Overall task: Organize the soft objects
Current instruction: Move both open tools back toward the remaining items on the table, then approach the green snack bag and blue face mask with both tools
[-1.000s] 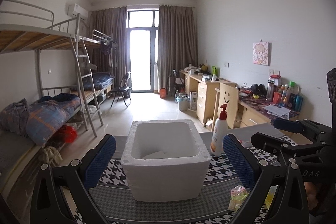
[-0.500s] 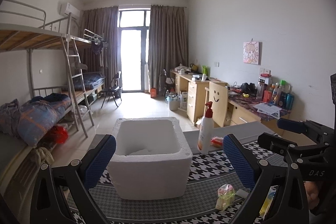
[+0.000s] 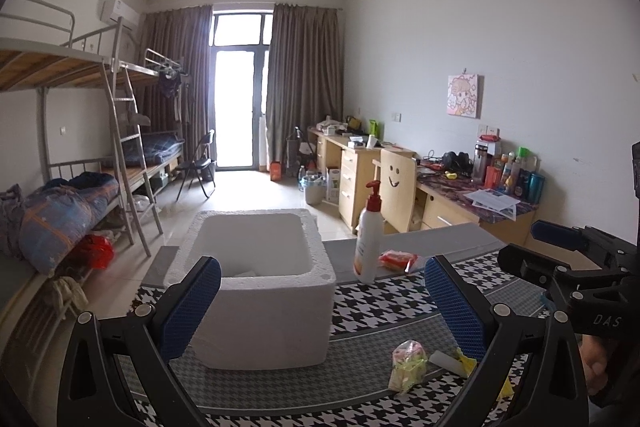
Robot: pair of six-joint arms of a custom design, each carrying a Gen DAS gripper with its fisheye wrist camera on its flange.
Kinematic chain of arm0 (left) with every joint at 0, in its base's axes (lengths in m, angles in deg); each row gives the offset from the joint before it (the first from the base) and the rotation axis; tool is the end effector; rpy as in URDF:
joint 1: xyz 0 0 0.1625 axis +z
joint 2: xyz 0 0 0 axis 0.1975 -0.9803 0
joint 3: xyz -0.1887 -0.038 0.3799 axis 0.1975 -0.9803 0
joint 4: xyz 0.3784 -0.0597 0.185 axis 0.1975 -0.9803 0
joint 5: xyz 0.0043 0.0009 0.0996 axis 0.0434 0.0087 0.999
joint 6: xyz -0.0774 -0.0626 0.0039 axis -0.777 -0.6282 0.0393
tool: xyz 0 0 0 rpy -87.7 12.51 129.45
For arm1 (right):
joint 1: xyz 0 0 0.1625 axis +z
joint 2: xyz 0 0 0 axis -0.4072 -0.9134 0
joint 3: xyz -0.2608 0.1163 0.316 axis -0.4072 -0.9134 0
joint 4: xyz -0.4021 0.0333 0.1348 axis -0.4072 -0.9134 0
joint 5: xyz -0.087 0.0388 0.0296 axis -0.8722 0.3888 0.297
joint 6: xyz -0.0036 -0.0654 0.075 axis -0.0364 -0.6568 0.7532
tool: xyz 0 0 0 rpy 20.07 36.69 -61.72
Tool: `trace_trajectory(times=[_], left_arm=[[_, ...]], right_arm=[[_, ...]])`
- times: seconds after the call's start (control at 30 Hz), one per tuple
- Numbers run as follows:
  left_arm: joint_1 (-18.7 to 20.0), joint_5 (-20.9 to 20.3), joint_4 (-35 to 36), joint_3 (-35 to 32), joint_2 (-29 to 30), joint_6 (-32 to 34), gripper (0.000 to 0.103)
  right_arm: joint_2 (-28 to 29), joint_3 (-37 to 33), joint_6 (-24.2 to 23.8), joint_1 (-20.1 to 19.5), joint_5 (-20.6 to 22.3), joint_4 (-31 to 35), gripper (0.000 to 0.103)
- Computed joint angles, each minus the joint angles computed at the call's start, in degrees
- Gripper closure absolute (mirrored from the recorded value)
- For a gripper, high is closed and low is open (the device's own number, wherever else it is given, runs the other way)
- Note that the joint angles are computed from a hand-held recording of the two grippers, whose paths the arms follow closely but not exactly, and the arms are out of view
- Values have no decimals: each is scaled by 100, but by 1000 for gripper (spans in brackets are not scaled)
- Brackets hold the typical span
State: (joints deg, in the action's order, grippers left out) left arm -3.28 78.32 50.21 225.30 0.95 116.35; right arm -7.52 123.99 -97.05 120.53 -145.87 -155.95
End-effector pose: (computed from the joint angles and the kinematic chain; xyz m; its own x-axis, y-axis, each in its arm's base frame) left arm -0.1777 -0.2567 0.1314 -0.7390 0.0724 -0.6698 0.6558 0.3049 -0.6906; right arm 0.1633 -0.3140 0.1411 -0.6552 -0.4289 0.6219 -0.7549 0.3406 -0.5604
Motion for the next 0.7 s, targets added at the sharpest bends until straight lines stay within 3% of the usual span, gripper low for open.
trace_trajectory(times=[0.3, 0.7], left_arm=[[-134, 78, -103, 4, 221, -157, 1], [-209, 346, -580, -50, 376, 255, 1]], right_arm=[[141, 178, -171, -253, 65, -587, 16], [-8, 441, -235, -789, 401, -810, 16]])
